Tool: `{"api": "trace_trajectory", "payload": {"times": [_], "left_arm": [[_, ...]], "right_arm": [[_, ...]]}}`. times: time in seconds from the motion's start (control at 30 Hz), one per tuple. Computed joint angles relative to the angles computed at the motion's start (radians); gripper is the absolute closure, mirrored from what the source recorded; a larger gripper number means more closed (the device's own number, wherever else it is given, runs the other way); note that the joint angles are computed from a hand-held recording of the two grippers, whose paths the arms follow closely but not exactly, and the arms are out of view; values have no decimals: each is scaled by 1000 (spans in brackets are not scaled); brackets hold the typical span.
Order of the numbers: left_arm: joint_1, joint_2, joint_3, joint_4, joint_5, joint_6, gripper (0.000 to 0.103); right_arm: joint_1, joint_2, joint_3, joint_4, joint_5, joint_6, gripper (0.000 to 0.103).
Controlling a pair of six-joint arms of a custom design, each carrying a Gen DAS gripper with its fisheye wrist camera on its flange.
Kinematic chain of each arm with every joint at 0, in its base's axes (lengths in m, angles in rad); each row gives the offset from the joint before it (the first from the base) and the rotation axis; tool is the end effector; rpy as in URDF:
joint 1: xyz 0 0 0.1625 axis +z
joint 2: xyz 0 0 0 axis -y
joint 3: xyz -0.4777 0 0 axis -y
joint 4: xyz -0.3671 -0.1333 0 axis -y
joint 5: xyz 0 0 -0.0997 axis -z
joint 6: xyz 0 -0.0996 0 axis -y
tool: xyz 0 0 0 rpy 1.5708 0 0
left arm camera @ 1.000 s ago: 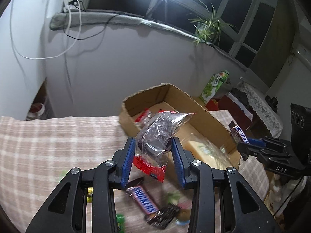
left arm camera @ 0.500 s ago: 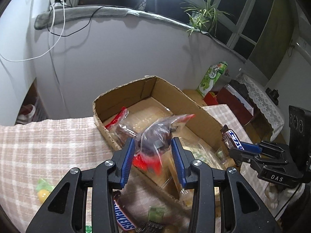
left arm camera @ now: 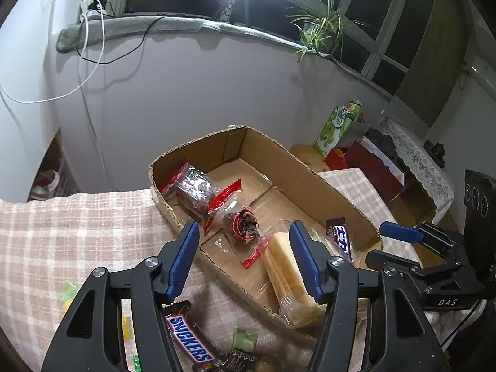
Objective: Organize snacks
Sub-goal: 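Move both open grippers back toward the remaining candies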
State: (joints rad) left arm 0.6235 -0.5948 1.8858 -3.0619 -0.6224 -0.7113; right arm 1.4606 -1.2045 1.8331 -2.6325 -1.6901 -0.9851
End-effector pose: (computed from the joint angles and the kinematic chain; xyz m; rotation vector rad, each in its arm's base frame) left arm -0.3671 -0.5279 0.0403 0.1611 2.4189 -1.0805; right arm 0.0547 -0.6097 0.3447 1.1459 -2.5366 0.4362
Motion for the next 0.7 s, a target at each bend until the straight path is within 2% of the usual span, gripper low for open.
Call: {"api": "trace_trajectory", "payload": {"times": [0.43, 0.7], "left_arm": [[-52, -58, 98, -23, 49, -76, 43], [-99, -122, 199, 9, 96, -194, 43]], "right_arm": [[13, -71, 69, 4, 32, -29, 29], [33, -125, 131, 36, 59, -71, 29]]}}
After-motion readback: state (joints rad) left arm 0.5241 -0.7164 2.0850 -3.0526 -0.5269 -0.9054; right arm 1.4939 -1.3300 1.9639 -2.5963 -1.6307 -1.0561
